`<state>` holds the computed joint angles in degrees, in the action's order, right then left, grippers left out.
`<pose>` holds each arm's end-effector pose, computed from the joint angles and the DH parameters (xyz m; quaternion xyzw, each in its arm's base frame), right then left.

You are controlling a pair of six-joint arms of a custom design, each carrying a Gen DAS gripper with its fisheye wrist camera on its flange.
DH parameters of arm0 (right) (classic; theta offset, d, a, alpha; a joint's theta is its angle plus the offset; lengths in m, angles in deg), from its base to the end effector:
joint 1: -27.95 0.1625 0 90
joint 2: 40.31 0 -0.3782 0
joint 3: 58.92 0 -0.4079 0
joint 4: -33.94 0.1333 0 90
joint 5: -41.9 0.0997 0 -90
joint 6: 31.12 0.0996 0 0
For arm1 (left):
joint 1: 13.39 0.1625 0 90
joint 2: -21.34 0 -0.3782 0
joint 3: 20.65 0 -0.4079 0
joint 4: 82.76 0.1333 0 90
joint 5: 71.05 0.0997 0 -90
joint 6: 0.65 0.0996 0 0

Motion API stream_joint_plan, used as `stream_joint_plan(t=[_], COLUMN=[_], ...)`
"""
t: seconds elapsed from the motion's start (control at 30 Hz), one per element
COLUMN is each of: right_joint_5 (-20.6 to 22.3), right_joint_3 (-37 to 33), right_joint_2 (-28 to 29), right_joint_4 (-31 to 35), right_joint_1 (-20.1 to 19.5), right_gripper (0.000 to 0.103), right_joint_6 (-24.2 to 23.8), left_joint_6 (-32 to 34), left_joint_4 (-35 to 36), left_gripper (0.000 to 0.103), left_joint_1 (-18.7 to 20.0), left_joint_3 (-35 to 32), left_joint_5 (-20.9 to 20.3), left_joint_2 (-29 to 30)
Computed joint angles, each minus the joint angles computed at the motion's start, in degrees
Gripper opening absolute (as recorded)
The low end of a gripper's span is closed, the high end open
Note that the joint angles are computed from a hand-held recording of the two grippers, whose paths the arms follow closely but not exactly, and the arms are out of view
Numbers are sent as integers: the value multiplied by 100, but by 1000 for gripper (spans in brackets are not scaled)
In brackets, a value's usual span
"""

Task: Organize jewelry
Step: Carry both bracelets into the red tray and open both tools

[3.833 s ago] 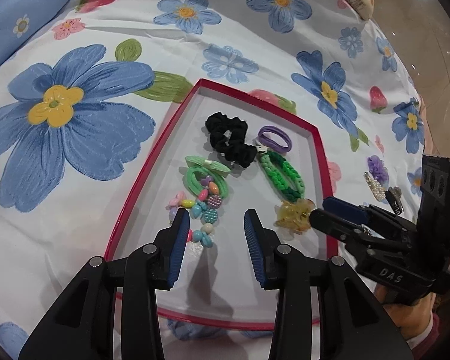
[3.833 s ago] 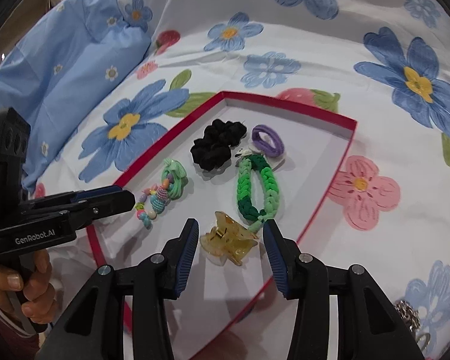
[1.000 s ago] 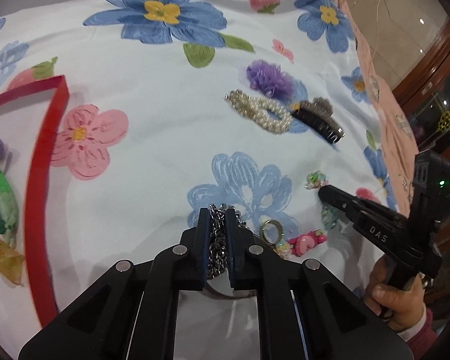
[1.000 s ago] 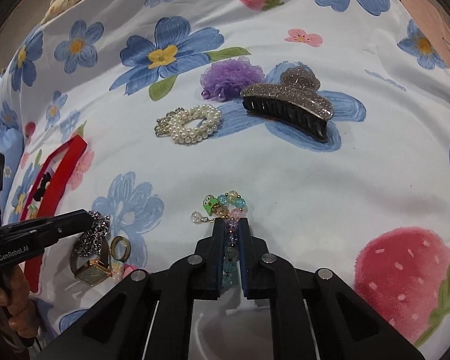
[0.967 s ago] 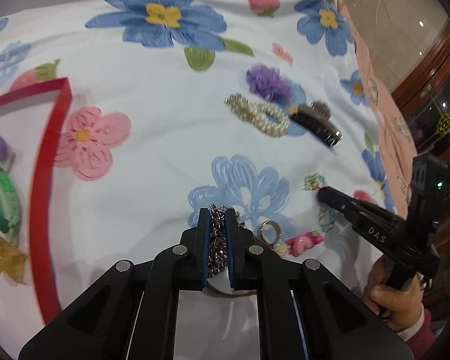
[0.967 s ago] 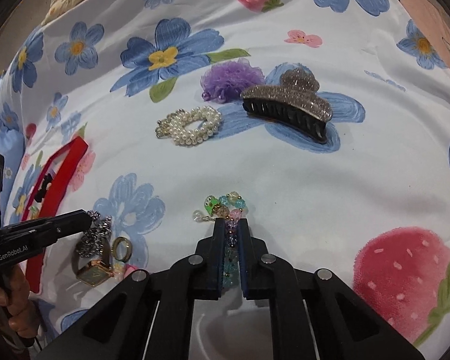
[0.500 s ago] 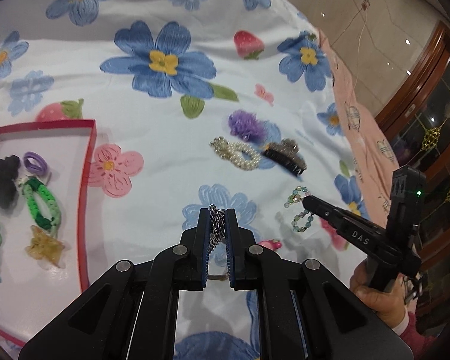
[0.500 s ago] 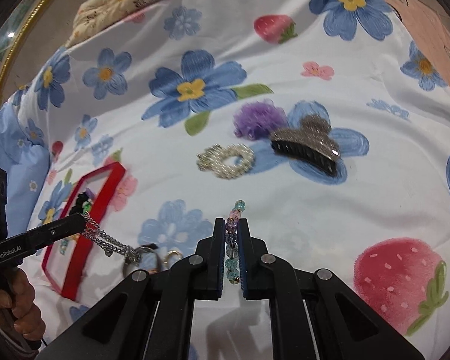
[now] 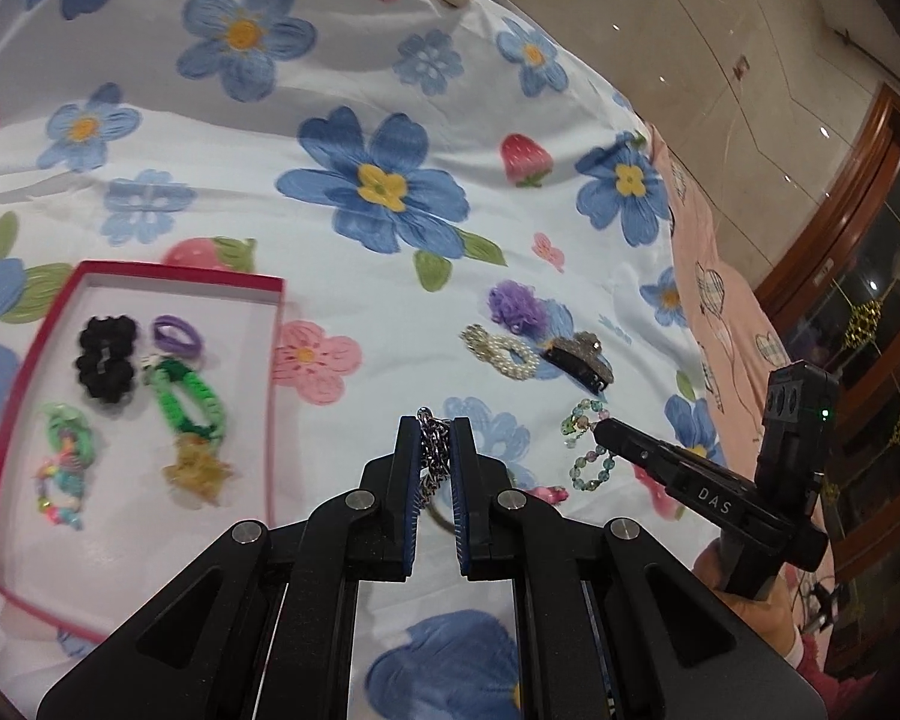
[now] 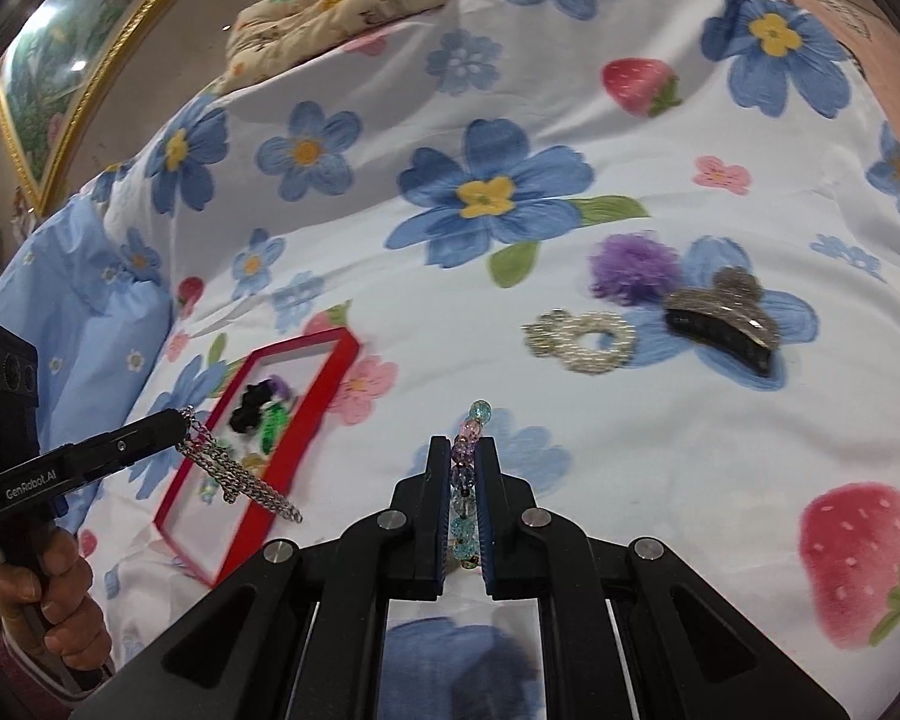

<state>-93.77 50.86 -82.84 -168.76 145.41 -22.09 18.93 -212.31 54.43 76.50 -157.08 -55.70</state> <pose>0.3114 -0.4647 0.0642 -0.0119 -0.8631 0.4502 0.2285 -0.0948 -0.6038 0.3303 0.3456 0.9224 -0.1695 0.0303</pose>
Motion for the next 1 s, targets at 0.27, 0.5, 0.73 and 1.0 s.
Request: stream_joint_plan(t=[0.27,0.5,0.73,1.0], right_joint_5=[375,687,1078,1485], right_joint_3=[-482,-947,-1530,-2266], right_joint_2=[313,658,1062,1582], right_joint_4=[371,738,1141,1679], right_joint_1=[131,224,273,252], right_gripper=[8,8,8,8], right_joint_6=[-93,-162,-282,-338], left_joint_6=[-43,-77,-89,-65], left_joint_4=[-65,-112,-140,-141], left_gripper=[8,8,8,8], left_joint_1=[191,388,575,795], left_joint_3=[-87,-231,-357,-496], left_joint_5=[48,124,244,395], left_joint_2=[-237,-340,-339,-218])
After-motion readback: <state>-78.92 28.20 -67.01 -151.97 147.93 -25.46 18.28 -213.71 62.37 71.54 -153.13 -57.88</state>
